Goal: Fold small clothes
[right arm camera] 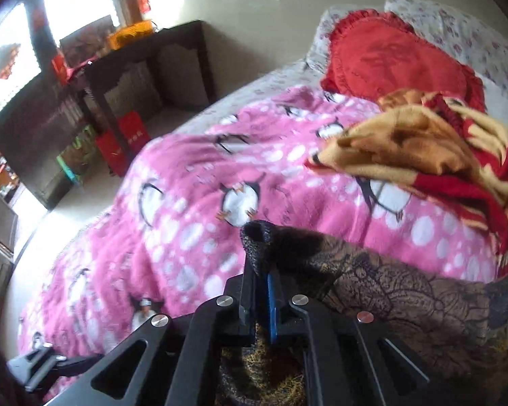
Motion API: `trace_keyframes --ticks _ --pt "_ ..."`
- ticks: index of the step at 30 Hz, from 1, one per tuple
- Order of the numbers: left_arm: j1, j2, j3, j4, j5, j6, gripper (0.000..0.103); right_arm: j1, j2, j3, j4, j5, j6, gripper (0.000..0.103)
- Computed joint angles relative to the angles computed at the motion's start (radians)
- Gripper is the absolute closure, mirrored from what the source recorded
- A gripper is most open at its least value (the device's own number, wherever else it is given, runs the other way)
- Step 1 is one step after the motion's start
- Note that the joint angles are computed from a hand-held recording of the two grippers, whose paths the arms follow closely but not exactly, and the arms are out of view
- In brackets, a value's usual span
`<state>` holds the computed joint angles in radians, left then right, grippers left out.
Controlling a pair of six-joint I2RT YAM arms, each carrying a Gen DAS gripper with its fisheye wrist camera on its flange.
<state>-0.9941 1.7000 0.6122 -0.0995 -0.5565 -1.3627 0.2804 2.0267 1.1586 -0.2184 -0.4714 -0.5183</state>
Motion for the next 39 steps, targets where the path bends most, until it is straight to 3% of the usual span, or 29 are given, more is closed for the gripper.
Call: trace_keyframes --ticks 2,4,6,9,11,15,17,18,20,21,22,24,26,29,33,35,36,37,38,39 --pt "-0.013 -0.040 0.005 -0.044 -0.034 -0.012 0.025 -0.029 -0.017 -0.009 -0.034 -0.048 -0.002 0.089" --pt "-0.025 -0.059 0.027 -0.089 -0.066 -0.015 0.025 -0.079 -0.090 -0.049 -0.093 -0.069 -0.029 0.051" --pt "-0.020 -0.055 0.074 -0.112 -0.088 0.026 0.025 -0.178 -0.235 -0.172 -0.075 -0.103 -0.070 0.041" --pt "-0.006 0.001 0.161 -0.131 -0.089 0.085 0.025 -0.373 -0.374 -0.279 -0.082 -0.142 -0.173 0.040" --pt "0.014 0.064 0.227 -0.127 -0.068 0.134 0.025 -0.507 -0.386 -0.288 -0.097 -0.117 -0.229 0.040" --pt "0.087 0.211 0.337 -0.106 0.031 0.200 0.025 -0.650 -0.243 -0.214 -0.063 -0.013 -0.273 0.040" --pt "0.128 0.306 0.412 -0.149 0.104 0.217 0.025 -0.693 -0.123 -0.095 -0.160 0.040 -0.300 0.042" --pt "0.130 0.326 0.425 -0.158 0.107 0.219 0.025 -0.712 -0.086 -0.033 -0.237 0.026 -0.309 0.045" --pt "0.111 0.324 0.437 -0.185 0.068 0.211 0.025 -0.808 -0.077 0.058 -0.393 -0.121 -0.354 0.043" --pt "0.100 0.315 0.444 -0.210 0.051 0.203 0.025 -0.870 -0.088 0.091 -0.444 -0.211 -0.379 0.036" --pt "0.092 0.305 0.447 -0.224 0.039 0.195 0.025 -0.926 -0.103 0.110 -0.456 -0.266 -0.386 0.025" --pt "0.072 0.276 0.455 -0.256 0.003 0.175 0.025 -1.001 -0.123 0.113 -0.377 -0.277 -0.333 0.018" --pt "0.045 0.263 0.481 -0.284 -0.042 0.163 0.025 -1.041 -0.083 0.145 -0.307 -0.229 -0.265 0.018" --pt "0.010 0.266 0.538 -0.294 -0.080 0.187 0.025 -1.065 0.032 0.276 -0.431 -0.229 -0.280 0.027" --pt "0.008 0.344 0.663 -0.276 -0.019 0.294 0.025 -1.061 0.043 0.261 -0.420 -0.320 -0.332 0.027" --pt "0.020 0.419 0.761 -0.297 0.017 0.348 0.025 -1.007 0.072 0.283 -0.417 -0.283 -0.340 0.031" --pt "0.023 0.451 0.814 -0.327 0.026 0.359 0.025 -0.971 0.097 0.317 -0.458 -0.224 -0.346 0.057" --pt "0.029 0.494 0.874 -0.357 0.044 0.372 0.025 -0.947 0.131 0.374 -0.550 -0.185 -0.365 0.075" --pt "0.031 0.521 0.912 -0.369 0.058 0.381 0.025 -0.939 0.180 0.467 -0.700 -0.211 -0.388 0.075" --pt "0.032 0.543 0.941 -0.367 0.072 0.389 0.025 -0.957 0.236 0.571 -0.871 -0.304 -0.424 0.075"
